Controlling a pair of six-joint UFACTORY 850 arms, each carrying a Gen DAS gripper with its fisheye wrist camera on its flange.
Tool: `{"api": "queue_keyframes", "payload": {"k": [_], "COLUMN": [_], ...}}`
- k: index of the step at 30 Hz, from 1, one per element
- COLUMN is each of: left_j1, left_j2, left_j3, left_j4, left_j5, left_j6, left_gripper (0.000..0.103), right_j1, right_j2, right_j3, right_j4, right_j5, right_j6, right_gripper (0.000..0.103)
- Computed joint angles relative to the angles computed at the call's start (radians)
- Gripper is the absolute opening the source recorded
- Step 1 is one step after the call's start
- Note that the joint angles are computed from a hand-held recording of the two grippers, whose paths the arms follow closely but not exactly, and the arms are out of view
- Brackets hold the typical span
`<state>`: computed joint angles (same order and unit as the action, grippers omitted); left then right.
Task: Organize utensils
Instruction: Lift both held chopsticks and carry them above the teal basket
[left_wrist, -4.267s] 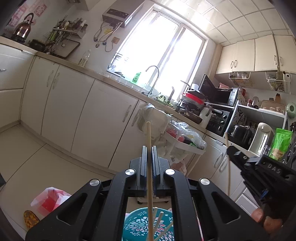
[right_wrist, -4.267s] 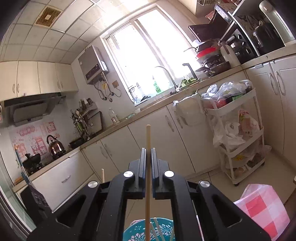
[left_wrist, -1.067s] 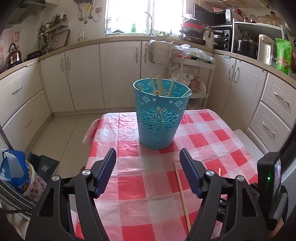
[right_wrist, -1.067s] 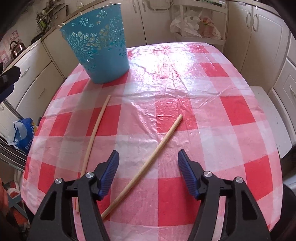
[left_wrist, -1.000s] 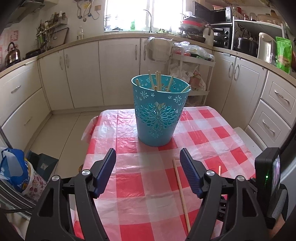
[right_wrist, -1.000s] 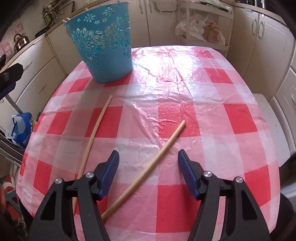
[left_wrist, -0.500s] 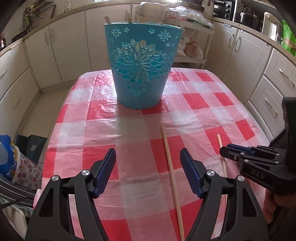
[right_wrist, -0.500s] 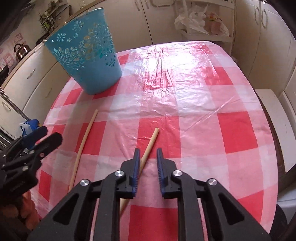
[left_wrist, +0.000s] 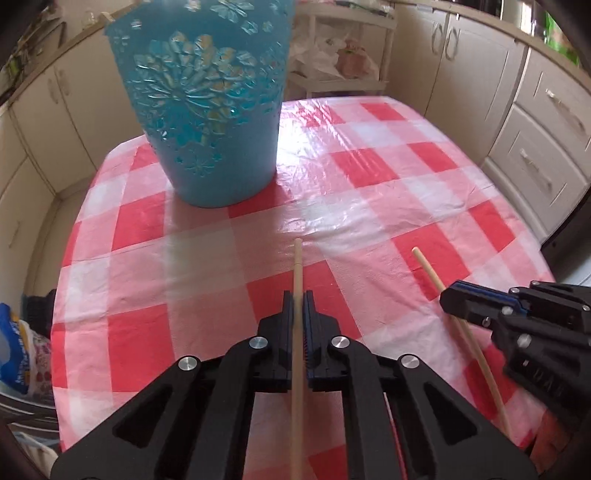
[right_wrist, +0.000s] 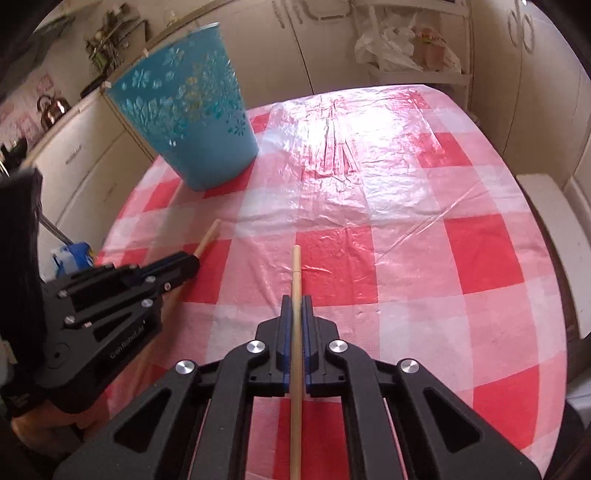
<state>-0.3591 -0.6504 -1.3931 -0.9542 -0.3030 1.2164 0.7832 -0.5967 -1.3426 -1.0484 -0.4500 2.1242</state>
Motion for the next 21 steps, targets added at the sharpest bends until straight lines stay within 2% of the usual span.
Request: {"api": "queue_keyframes", "payload": {"k": [3,6,7,10,15,21], "left_j1": [0.066,0.138,0.162,0.203,0.205,0.176], "left_j2": [0.058,0.125,0.143,0.16,0.116,0.01], "left_j3": [0.039,0.088,0.089,0.047,-0.099,-0.295], "left_j4": [-0.314,-0.615,-0.682,-0.806,-0.943,-1.04], "left_j5": [-0.119,-0.264,-0.312,-0.383,-0.403,-0.361], "left_j6": [0.273,0.546,0.59,0.637,0.678,0.661], "left_gripper": [0.005,0.005,0.005,0.005,0.005,0.005], "right_j1": [0.0,0.017,0.019,0.028,0.013,-0.033], "right_j2": [0.071,0.116,0.122,0.115,0.035,-0.103], "right_j3": [0.061,0.072,0.061,-0.017,-0.201,-0.445], "right_j4": [-0.271,-0.566,-0.611,-0.727,-0.788,-0.786], "right_j5": [0.024,-0.066,-0.096,-0.22,-0.361,-0.467], "right_j6": [0.314,0.587,0.61,0.626,0.548,0.386], "right_gripper": [0.006,0.006,0.006,0.006,0.006,0.006]}}
